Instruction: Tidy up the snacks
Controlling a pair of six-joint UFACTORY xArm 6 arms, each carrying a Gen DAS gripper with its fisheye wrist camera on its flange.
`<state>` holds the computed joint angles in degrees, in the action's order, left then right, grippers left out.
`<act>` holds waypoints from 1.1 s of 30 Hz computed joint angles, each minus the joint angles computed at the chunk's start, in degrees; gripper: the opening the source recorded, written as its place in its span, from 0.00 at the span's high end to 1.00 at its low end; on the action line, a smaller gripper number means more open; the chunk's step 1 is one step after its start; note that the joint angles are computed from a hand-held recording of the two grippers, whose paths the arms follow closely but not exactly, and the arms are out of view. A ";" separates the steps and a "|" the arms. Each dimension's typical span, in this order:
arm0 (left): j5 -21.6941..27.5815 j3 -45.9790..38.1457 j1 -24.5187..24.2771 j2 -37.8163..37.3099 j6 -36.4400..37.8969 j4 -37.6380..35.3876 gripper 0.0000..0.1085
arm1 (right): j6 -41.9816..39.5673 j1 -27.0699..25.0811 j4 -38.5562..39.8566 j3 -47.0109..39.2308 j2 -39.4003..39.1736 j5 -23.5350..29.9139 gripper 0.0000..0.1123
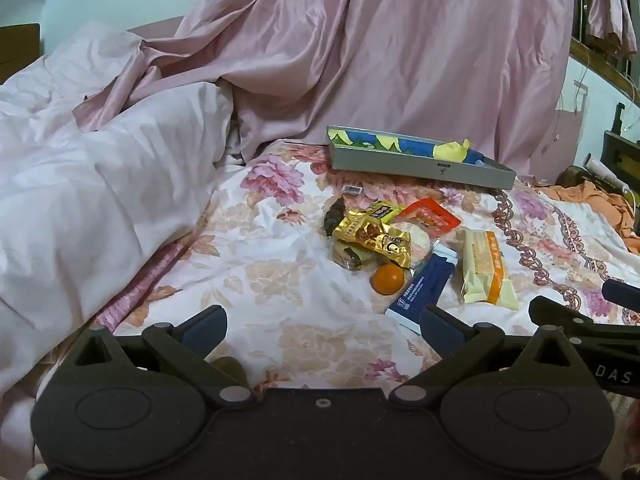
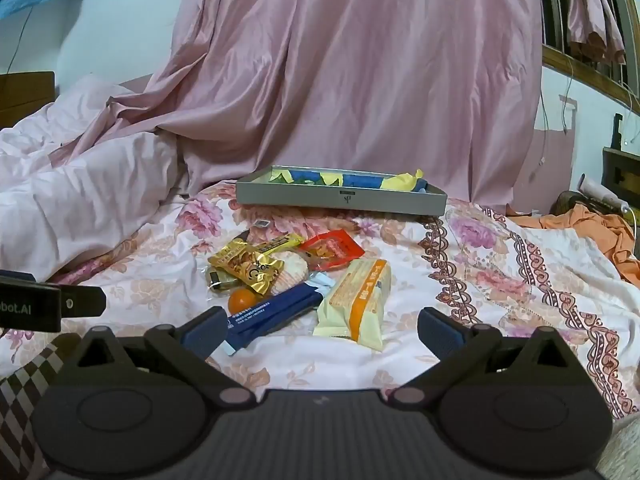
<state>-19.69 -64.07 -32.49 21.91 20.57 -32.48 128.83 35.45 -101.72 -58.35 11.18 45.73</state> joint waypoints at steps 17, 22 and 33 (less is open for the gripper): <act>1.26 0.96 1.35 -0.63 -5.50 6.07 0.06 | -0.21 -0.06 0.27 -0.21 0.15 -0.25 0.08; 0.77 0.46 0.64 0.23 -4.91 4.91 0.06 | -0.21 -0.07 0.33 -0.22 0.15 -0.27 0.08; 0.89 0.46 0.70 0.21 -5.14 5.10 0.06 | -0.25 -0.10 0.40 -0.31 0.22 -0.37 0.08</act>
